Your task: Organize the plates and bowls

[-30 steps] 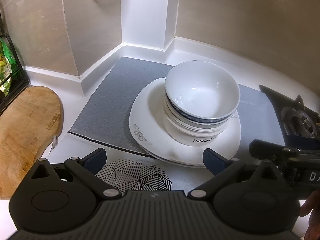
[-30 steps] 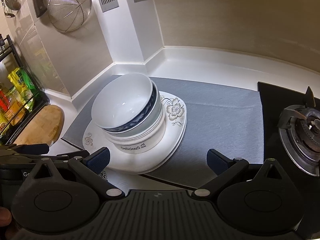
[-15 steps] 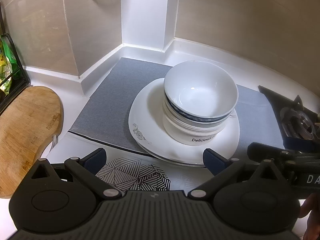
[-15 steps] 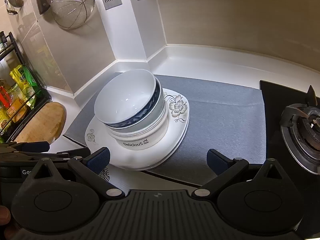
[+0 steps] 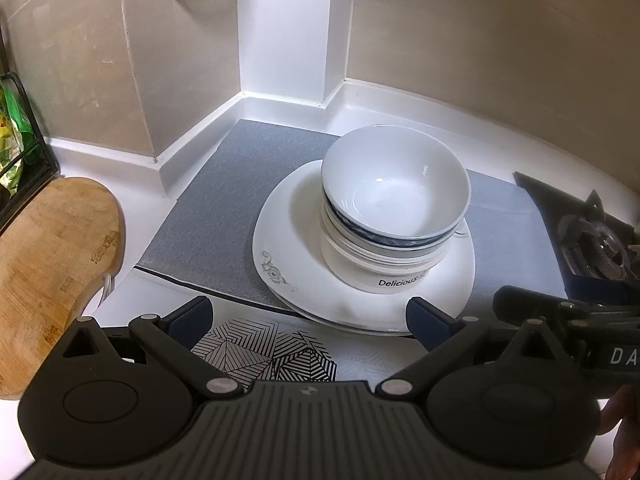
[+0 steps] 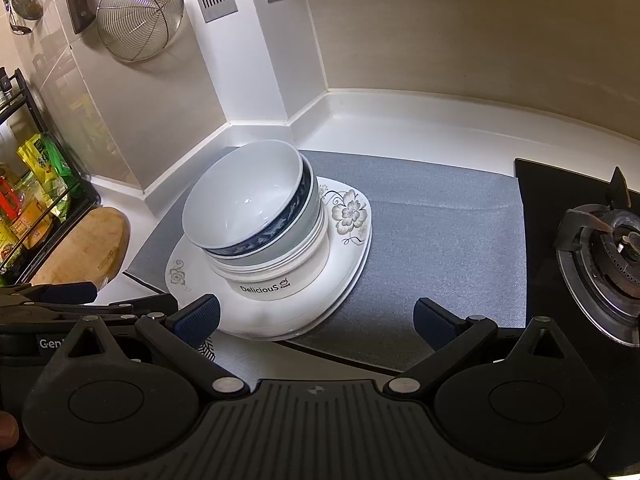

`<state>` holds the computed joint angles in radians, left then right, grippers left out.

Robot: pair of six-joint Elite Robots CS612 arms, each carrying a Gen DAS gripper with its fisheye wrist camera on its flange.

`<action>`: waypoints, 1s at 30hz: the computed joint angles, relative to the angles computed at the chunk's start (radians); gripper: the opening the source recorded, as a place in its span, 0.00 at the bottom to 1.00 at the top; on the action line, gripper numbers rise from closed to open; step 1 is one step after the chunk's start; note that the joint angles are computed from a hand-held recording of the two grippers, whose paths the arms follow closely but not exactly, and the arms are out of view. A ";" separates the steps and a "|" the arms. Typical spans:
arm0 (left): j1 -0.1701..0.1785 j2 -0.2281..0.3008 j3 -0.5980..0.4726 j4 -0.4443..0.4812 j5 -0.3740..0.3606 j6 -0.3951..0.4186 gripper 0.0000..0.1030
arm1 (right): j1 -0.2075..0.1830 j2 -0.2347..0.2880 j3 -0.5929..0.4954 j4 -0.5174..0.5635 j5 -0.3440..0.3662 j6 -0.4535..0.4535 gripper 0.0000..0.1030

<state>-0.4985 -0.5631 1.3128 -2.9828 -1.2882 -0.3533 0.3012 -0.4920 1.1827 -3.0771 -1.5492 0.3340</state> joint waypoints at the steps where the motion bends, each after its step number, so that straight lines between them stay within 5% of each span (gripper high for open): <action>1: 0.000 0.000 0.000 0.000 0.001 0.000 1.00 | 0.000 0.000 -0.001 0.001 0.001 0.001 0.99; 30: -0.003 0.006 -0.009 -0.004 -0.001 0.011 1.00 | -0.002 0.000 0.000 0.004 0.000 0.008 0.99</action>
